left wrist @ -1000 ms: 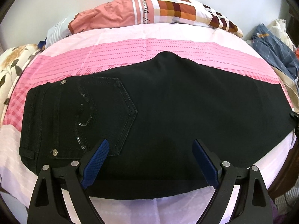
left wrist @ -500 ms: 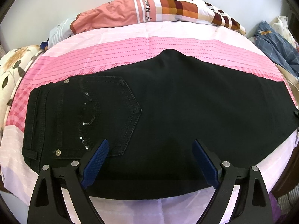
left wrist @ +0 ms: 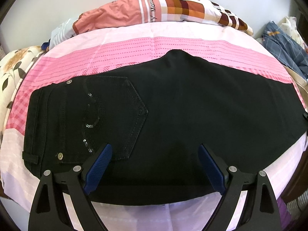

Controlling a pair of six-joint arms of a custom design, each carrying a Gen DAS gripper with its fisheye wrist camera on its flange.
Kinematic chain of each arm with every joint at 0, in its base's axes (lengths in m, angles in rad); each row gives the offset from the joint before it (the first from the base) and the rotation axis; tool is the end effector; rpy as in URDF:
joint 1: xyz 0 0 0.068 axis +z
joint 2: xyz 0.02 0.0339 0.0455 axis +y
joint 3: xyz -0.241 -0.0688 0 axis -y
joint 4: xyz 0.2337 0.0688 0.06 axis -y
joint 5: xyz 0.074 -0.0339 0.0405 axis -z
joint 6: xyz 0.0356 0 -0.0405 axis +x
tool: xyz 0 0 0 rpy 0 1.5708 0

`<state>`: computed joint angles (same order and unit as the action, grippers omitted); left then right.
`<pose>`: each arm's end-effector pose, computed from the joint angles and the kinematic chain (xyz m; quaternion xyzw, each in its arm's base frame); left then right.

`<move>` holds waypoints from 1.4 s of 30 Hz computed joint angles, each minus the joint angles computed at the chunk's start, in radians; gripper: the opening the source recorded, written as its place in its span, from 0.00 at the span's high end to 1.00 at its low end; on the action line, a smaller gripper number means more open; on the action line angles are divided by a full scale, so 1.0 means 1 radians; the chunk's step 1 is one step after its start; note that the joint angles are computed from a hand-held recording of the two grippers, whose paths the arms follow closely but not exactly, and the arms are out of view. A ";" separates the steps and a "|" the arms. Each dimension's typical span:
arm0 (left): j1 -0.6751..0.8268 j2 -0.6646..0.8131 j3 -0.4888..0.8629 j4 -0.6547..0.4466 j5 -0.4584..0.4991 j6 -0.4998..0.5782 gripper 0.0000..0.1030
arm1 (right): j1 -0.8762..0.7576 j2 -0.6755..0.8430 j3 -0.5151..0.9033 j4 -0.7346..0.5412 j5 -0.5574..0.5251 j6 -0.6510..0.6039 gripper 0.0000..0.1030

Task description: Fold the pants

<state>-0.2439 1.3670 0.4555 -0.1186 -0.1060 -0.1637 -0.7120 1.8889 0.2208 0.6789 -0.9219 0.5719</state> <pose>0.2126 -0.0490 0.1077 0.0244 0.9621 -0.0040 0.2715 0.1585 -0.0993 0.0242 0.4116 0.7636 0.4071 0.2860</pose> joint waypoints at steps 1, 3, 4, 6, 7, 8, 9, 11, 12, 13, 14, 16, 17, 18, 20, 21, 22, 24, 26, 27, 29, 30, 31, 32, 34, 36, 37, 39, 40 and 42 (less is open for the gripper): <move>0.002 0.001 -0.003 0.008 0.003 0.002 0.12 | -0.005 0.006 -0.002 0.007 -0.006 -0.001 0.95; -0.004 -0.005 -0.005 0.011 -0.001 -0.001 0.12 | -0.015 0.017 -0.005 0.020 -0.017 -0.003 0.95; -0.007 -0.009 -0.007 0.011 -0.007 -0.001 0.12 | -0.014 0.021 -0.010 0.034 -0.019 0.005 0.95; -0.015 -0.016 -0.007 0.009 -0.016 0.000 0.12 | -0.019 0.023 -0.013 0.037 -0.025 0.008 0.95; -0.019 -0.017 -0.005 0.006 -0.020 -0.001 0.12 | -0.021 0.023 -0.013 0.037 -0.027 0.009 0.95; -0.020 -0.017 -0.004 0.003 -0.023 -0.002 0.12 | -0.021 0.020 -0.015 0.034 -0.027 0.009 0.95; -0.019 -0.019 -0.003 0.000 -0.023 0.000 0.12 | -0.024 0.015 -0.015 0.025 -0.026 0.003 0.95; -0.015 -0.021 -0.005 0.002 -0.018 0.001 0.12 | -0.021 0.009 -0.013 0.017 -0.020 -0.001 0.94; -0.016 -0.020 -0.005 0.002 -0.020 -0.001 0.12 | -0.021 0.010 -0.009 0.013 -0.019 -0.005 0.94; -0.016 -0.020 -0.005 0.002 -0.020 -0.003 0.12 | -0.021 -0.002 -0.008 -0.003 -0.013 -0.012 0.94; -0.014 -0.025 -0.006 -0.002 -0.019 -0.004 0.12 | -0.013 -0.014 -0.011 -0.006 -0.005 -0.005 0.93; -0.002 -0.025 -0.008 -0.002 -0.009 -0.003 0.12 | -0.004 -0.050 -0.017 -0.028 0.005 -0.002 0.92; 0.008 -0.026 -0.009 -0.003 -0.003 0.001 0.12 | 0.002 -0.074 -0.020 -0.039 0.009 0.005 0.92; 0.017 -0.025 -0.011 -0.002 0.003 0.003 0.12 | 0.011 -0.101 -0.025 -0.043 0.010 0.017 0.92; 0.031 -0.027 -0.013 -0.001 0.013 0.005 0.12 | 0.034 -0.161 -0.033 -0.065 0.018 0.036 0.92; 0.040 -0.029 -0.016 0.001 0.019 0.009 0.12 | 0.052 -0.196 -0.036 -0.077 0.024 0.049 0.92; 0.045 -0.030 -0.017 0.000 0.024 0.008 0.12 | 0.072 -0.224 -0.038 -0.079 0.028 0.069 0.92; 0.056 -0.032 -0.019 0.002 0.033 0.011 0.12 | 0.126 -0.283 -0.041 -0.088 0.043 0.117 0.92; 0.061 -0.037 -0.023 0.004 0.037 0.011 0.12 | 0.198 -0.334 -0.043 -0.074 0.065 0.177 0.92; 0.062 -0.037 -0.022 0.003 0.038 0.013 0.12 | 0.235 -0.355 -0.043 -0.063 0.074 0.207 0.92; 0.063 -0.042 -0.024 -0.001 0.036 0.014 0.12 | 0.321 -0.383 -0.040 -0.029 0.101 0.272 0.92; 0.064 -0.045 -0.025 -0.001 0.038 0.015 0.12 | 0.368 -0.386 -0.037 -0.002 0.115 0.305 0.91; 0.065 -0.044 -0.025 0.002 0.039 0.015 0.12 | 0.418 -0.381 -0.030 0.024 0.133 0.338 0.91; 0.068 -0.045 -0.026 0.002 0.040 0.016 0.12 | 0.470 -0.370 -0.019 0.048 0.153 0.369 0.91; 0.077 -0.054 -0.028 -0.003 0.046 0.020 0.12 | 0.562 -0.333 0.005 0.098 0.185 0.419 0.91; 0.087 -0.067 -0.031 -0.009 0.051 0.023 0.12 | 0.658 -0.282 0.036 0.153 0.211 0.469 0.91; 0.090 -0.076 -0.034 -0.014 0.050 0.023 0.12 | 0.715 -0.252 0.057 0.181 0.227 0.494 0.91; 0.103 -0.092 -0.040 -0.018 0.053 0.027 0.12 | 0.801 -0.202 0.095 0.214 0.253 0.527 0.91; 0.111 -0.099 -0.043 -0.021 0.057 0.028 0.12 | 0.861 -0.160 0.125 0.238 0.267 0.548 0.91; 0.134 -0.104 -0.045 -0.024 0.070 0.035 0.12 | 0.954 -0.100 0.173 0.252 0.300 0.569 0.91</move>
<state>-0.1104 1.2634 0.4104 -0.1428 -0.0357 -0.1284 0.2425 1.7888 0.3938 0.9313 -0.6214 1.1409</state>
